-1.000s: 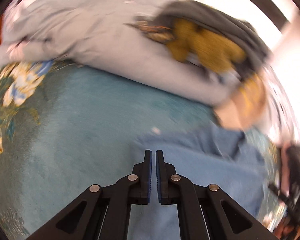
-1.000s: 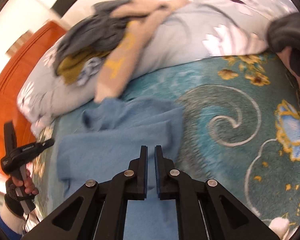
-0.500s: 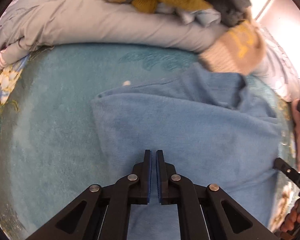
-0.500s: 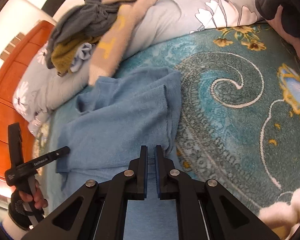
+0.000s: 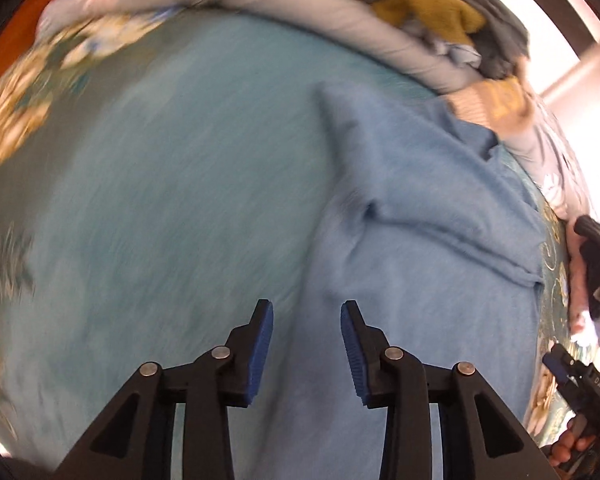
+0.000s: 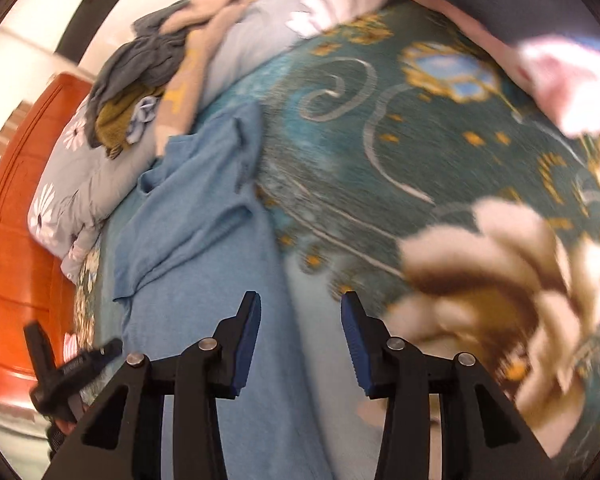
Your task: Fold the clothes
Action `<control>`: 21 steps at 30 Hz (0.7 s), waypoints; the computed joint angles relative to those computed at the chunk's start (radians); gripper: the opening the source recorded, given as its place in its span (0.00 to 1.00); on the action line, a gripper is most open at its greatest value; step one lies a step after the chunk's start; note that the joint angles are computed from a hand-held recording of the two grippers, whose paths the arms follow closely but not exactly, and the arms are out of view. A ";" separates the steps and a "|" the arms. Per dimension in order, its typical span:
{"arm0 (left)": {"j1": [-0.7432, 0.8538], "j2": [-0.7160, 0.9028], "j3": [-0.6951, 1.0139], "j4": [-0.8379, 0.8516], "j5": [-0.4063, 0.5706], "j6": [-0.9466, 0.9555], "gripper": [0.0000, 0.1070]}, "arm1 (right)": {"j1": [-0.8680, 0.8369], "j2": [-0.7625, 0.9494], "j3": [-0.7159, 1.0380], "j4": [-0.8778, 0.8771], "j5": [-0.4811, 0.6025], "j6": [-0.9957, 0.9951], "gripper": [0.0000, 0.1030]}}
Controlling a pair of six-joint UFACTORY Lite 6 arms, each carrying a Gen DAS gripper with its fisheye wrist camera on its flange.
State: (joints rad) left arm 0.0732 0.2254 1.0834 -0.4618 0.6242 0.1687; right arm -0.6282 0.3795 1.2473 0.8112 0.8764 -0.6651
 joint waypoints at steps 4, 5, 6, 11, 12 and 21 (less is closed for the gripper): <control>0.045 -0.036 -0.110 -0.162 0.028 0.182 0.38 | -0.050 -0.016 -0.055 0.034 0.067 -0.021 0.42; 0.052 -0.051 -0.133 -0.189 0.037 0.217 0.39 | -0.054 -0.026 -0.068 0.030 0.082 -0.023 0.42; 0.059 -0.057 -0.152 -0.220 0.048 0.256 0.39 | -0.056 -0.031 -0.081 0.028 0.101 -0.026 0.42; 0.122 -0.107 -0.239 -0.319 0.146 0.392 0.39 | -0.044 -0.081 -0.163 -0.031 0.173 -0.042 0.42; 0.132 -0.121 -0.251 -0.311 0.173 0.397 0.39 | -0.043 -0.093 -0.178 -0.046 0.186 -0.048 0.42; 0.231 -0.225 -0.358 -0.286 0.344 0.468 0.37 | -0.126 -0.128 -0.255 -0.163 0.288 -0.063 0.38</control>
State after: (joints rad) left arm 0.3044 0.0006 0.7251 -0.7474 0.9686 0.6367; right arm -0.7537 0.2515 0.9927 0.6477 1.1641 -0.7282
